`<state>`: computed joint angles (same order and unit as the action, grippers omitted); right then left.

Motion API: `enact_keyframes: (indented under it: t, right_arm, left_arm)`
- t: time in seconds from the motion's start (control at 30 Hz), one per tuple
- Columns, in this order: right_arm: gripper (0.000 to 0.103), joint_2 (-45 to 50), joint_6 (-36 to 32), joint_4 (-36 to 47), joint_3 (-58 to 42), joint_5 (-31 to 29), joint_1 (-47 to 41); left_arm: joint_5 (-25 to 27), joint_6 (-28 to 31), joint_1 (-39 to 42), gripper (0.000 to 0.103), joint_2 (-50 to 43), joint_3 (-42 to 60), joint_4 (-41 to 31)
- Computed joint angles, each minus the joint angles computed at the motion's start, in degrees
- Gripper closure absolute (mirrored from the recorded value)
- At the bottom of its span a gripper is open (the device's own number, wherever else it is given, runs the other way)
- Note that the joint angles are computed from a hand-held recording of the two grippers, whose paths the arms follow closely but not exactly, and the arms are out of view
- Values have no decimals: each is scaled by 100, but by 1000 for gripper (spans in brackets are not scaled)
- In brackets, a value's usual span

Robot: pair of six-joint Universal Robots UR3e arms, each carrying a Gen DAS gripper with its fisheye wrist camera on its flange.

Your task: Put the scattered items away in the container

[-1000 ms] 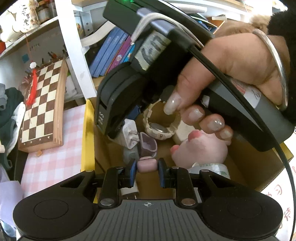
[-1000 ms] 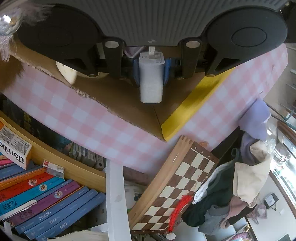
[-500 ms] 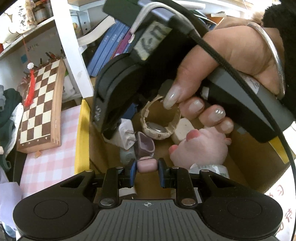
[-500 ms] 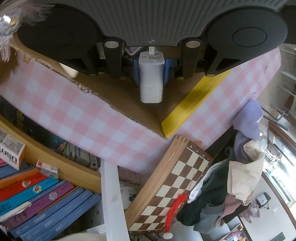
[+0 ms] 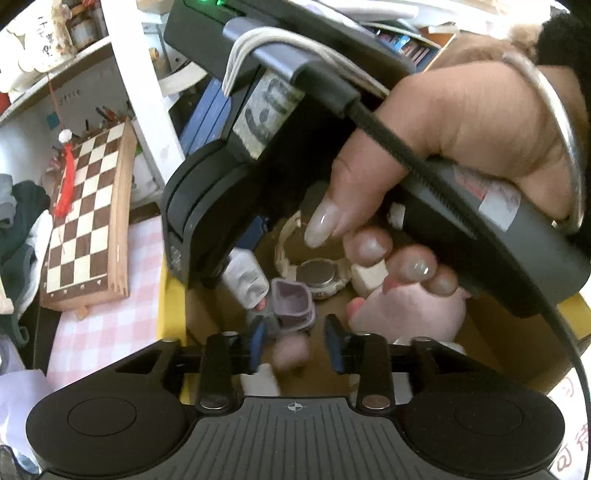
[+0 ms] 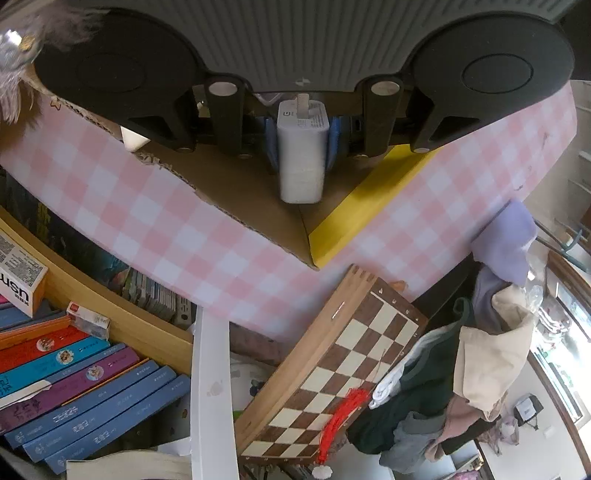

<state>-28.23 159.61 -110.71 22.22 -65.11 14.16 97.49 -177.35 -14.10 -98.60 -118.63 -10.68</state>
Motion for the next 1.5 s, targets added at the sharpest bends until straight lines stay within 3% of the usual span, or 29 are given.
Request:
enact_keyframes:
  t: [0.03,0.07,0.37,0.57,0.8,1.03,1.1,1.37,1.5]
  right_arm:
    - [68,-108,-8,-131,205,26,-12]
    - [66,-228,-24,-277,428,49,-25]
    - [66,-929,-32,-1054,1650,-101,-61]
    - [59,-1827,38,-1929,3080,-201,-211]
    - [57,-3283,-42,-2951,5104,-24,-470]
    - [56,-4928,45,-3808,7090,110,-792]
    - [55,-5445,133,-4009,7665,149,-899]
    - [54,-7746,518,-4337,9880,-36,-1037]
    - [54,-8943,811,-4298,10748,-349,-900]
  left_arm:
    - [40,-10,-33,47,10,-9,52]
    - [125,-27,-81,41,6,-19,123]
    - [571,-228,-442,28,264,-292,604]
    - [986,-371,-743,25,673,-612,820]
    - [1251,-577,-943,19,1589,-1254,956]
    - [1397,-1026,-1175,18,2582,-1821,791]
    - [1651,-1239,-1470,17,2758,-1929,727]
    - [2259,-1780,-2324,14,3644,-2370,150]
    - [2832,-2079,-3068,14,4044,-2460,-266]
